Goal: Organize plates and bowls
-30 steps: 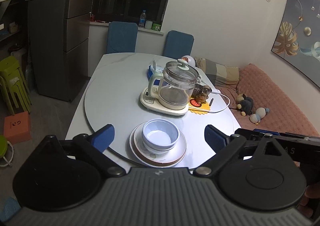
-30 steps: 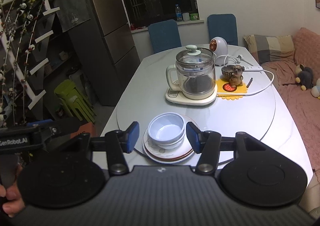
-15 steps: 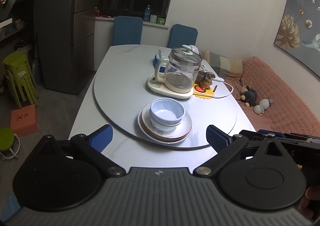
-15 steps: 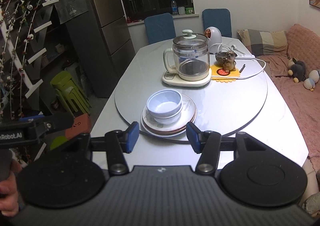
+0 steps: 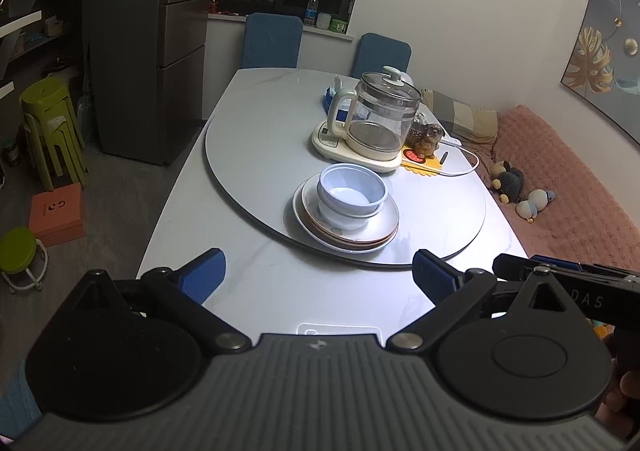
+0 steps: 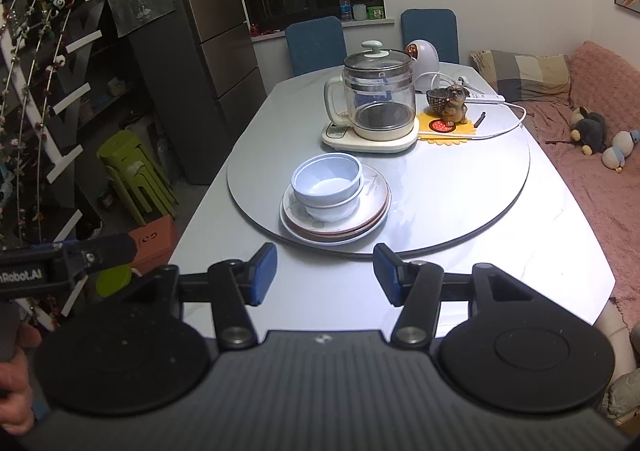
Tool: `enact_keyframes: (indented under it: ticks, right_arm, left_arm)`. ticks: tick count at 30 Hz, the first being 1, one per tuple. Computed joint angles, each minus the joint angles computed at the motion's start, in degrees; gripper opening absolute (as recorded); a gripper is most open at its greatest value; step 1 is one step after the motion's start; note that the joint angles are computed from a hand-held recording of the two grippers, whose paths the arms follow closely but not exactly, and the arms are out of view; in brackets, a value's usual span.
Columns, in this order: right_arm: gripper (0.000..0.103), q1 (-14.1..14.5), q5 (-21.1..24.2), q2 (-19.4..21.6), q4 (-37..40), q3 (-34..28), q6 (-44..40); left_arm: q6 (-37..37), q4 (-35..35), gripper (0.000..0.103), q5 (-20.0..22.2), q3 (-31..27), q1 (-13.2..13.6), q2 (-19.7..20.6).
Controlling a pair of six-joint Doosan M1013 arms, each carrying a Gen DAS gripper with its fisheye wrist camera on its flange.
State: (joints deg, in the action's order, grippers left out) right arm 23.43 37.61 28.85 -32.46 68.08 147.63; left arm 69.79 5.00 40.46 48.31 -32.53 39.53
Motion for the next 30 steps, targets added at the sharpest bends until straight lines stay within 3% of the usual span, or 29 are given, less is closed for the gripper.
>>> enact_keyframes:
  ticks: [10,12,16,17,30]
  right_arm:
    - [0.064,0.5,0.7,-0.1,-2.8,0.2,0.9]
    - [0.087,0.4,0.8,-0.1,-2.7,0.2,1.7]
    - [0.095,0.3,1.3,-0.2,-2.8,0.3,2.9]
    - [0.103,0.3,2.0,0.0,-2.6,0.0,2.7]
    - [0.103,0.4,2.0,0.1,-2.2,-0.1,2.4]
  left_arm:
    - [-2.2,3.6,0.101,-0.2,0.3,-0.4,-0.4]
    - [-2.0,3.4,0.101,0.2,0.2,-0.4,-0.4]
    - [-2.2,3.4,0.101,0.8,0.4,-0.4,-0.5]
    - [-2.3,3.5,0.101,0.9,0.4,-0.4,-0.5]
    - [-2.0,3.0,0.101,1.3,0.5,-0.2,-0.6]
